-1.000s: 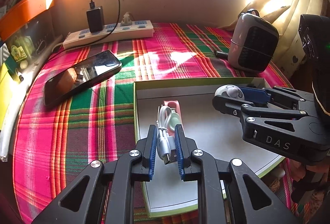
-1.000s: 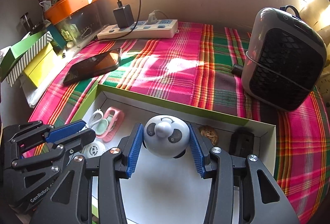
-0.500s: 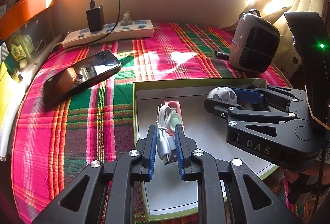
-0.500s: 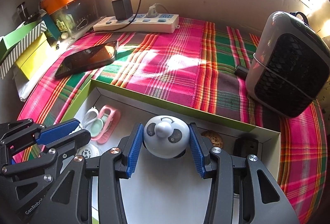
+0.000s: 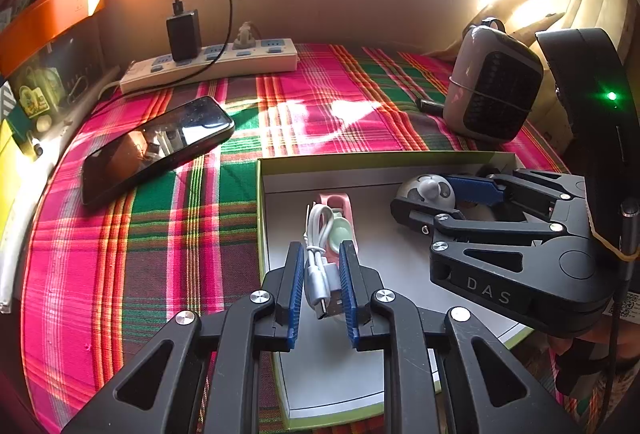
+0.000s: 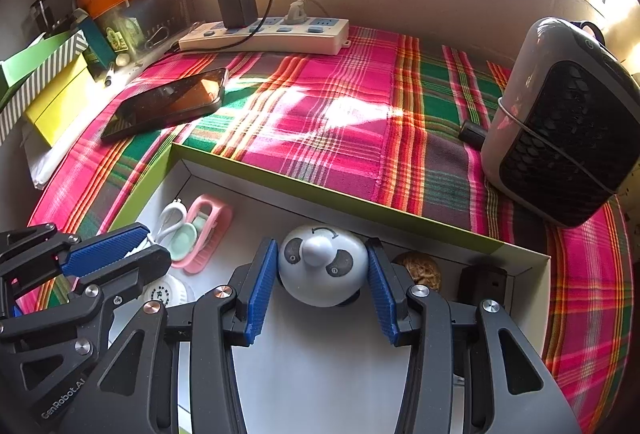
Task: Organize objects
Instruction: 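Open the left tool to drop the cable while the right tool releases the panda toy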
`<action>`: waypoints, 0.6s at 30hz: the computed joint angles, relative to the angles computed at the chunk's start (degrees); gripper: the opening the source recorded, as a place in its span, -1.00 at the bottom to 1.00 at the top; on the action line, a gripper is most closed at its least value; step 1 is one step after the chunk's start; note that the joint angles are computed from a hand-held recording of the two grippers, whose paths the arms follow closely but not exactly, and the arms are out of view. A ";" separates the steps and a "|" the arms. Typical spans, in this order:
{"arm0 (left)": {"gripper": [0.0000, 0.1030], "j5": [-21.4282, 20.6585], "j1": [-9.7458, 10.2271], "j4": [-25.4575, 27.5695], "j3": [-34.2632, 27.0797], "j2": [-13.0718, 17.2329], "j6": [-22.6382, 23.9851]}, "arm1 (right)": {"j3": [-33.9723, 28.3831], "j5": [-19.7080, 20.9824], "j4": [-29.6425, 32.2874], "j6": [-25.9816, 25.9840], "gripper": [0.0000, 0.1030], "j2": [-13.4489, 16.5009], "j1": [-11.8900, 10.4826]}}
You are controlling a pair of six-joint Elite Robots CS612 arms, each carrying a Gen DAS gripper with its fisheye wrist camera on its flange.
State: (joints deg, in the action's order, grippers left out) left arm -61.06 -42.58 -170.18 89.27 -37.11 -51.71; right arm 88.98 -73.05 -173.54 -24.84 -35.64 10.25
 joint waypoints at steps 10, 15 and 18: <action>-0.67 -0.30 0.04 -0.10 -0.07 0.07 -0.05 | -0.05 -0.31 0.16 0.27 -0.11 0.01 0.16; -0.64 -0.30 -0.04 -0.20 -0.17 0.15 0.10 | -0.05 -0.22 0.00 0.64 -0.11 0.02 0.16; -0.60 -0.49 -0.06 -0.41 -0.30 0.25 0.48 | -0.03 -0.04 -0.04 0.84 -0.10 0.01 0.11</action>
